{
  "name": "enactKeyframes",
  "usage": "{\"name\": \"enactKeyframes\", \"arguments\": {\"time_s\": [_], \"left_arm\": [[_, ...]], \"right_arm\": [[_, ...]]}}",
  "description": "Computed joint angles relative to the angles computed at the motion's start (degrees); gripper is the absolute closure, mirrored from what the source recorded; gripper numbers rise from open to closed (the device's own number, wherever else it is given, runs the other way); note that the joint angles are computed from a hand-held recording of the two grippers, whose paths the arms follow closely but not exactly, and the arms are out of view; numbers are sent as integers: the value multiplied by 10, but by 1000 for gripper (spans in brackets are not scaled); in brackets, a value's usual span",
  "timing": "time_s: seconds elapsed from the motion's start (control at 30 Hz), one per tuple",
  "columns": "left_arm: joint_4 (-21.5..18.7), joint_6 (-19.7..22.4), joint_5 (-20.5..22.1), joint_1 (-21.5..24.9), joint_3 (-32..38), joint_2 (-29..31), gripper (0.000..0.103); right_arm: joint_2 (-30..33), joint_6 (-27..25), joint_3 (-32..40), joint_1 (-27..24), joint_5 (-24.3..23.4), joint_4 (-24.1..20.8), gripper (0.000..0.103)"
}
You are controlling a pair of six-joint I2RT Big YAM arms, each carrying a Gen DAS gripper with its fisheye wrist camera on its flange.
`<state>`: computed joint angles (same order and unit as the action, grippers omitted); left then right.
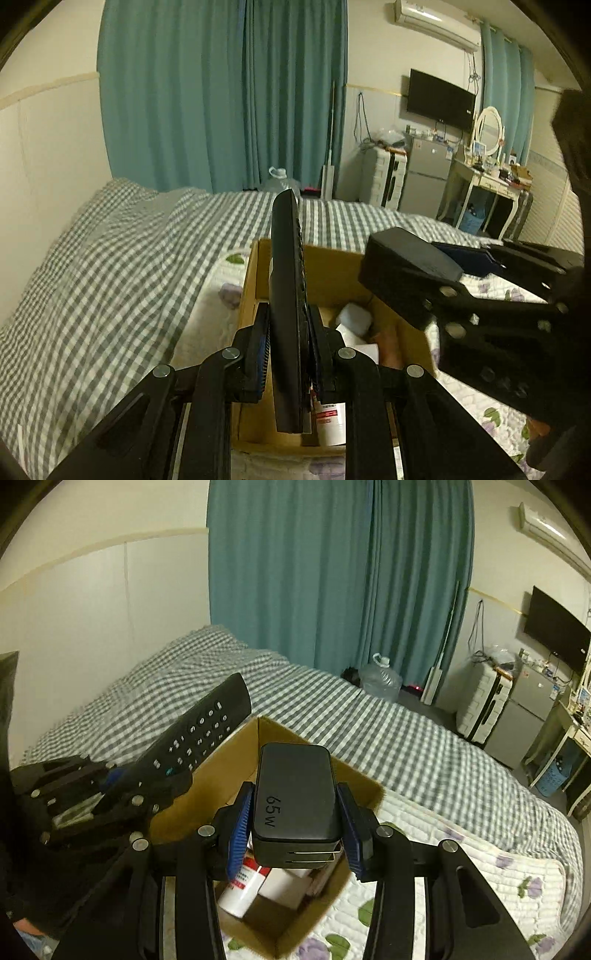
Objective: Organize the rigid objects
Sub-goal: 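Lower the remote into the box with the left gripper while the right lowers the charger in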
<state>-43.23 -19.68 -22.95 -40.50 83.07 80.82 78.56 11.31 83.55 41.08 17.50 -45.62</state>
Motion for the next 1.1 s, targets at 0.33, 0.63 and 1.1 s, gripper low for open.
{"name": "enactKeyframes", "arguments": {"time_s": [0.33,0.63,1.1], "left_arm": [[0,18,34,19,5,42,85],[-33,26,48,25,38,78,85],[-47,21,53,43,57,105,85]], "right_arm": [[77,22,22,-40,-46,1,60],[118,22,49,-60,-76,-12,60],[179,47,104,-74,-141,-48,61]]}}
